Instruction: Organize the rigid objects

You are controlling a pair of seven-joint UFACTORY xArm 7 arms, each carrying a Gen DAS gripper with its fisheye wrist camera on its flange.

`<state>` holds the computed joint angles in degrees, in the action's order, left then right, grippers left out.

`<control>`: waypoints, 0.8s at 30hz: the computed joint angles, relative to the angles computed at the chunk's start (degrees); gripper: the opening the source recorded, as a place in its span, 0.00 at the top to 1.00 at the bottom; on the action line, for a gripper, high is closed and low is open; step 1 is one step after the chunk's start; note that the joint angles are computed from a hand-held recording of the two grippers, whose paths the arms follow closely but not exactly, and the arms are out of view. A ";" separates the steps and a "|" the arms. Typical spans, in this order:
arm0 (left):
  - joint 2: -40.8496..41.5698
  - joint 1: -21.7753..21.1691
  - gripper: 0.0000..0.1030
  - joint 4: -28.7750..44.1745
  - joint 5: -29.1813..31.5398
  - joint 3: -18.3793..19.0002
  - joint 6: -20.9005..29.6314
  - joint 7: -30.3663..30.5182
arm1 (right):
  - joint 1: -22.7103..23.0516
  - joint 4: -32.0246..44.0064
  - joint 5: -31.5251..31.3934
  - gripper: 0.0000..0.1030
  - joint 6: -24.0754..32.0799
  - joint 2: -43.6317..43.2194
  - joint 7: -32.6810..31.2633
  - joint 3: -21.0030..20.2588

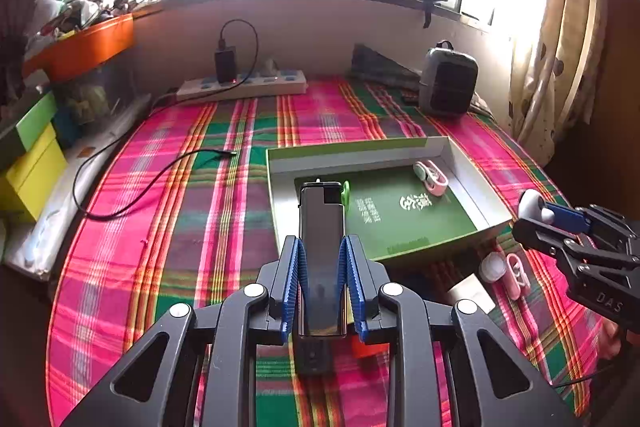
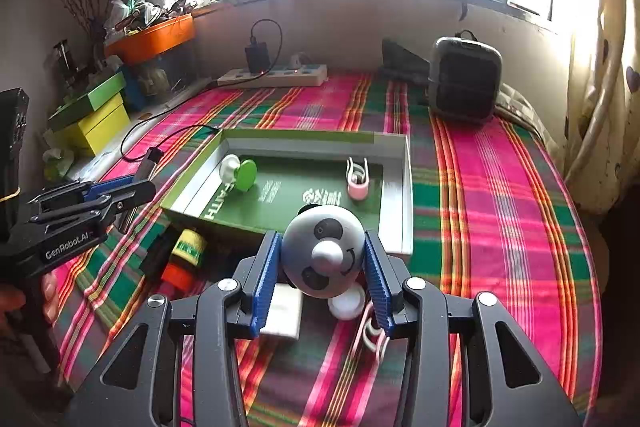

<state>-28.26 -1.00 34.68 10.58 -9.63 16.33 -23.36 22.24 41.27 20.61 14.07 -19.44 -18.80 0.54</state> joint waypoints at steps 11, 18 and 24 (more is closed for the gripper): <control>7.23 -2.13 0.78 4.78 -1.94 2.02 -1.84 2.86 | -1.35 9.41 2.13 0.59 1.74 9.25 -2.57 0.98; 12.36 -2.77 0.78 7.56 -2.28 2.57 -2.03 3.47 | -4.15 16.18 2.64 0.59 3.62 15.84 -3.85 3.86; 15.76 -3.65 0.78 9.43 -2.54 3.20 -1.99 3.97 | -6.15 21.12 0.10 0.59 5.29 20.80 -2.56 6.24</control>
<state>-12.50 -4.65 44.11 8.04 -6.43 14.34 -19.39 16.09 62.39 20.70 19.37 1.36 -21.36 6.78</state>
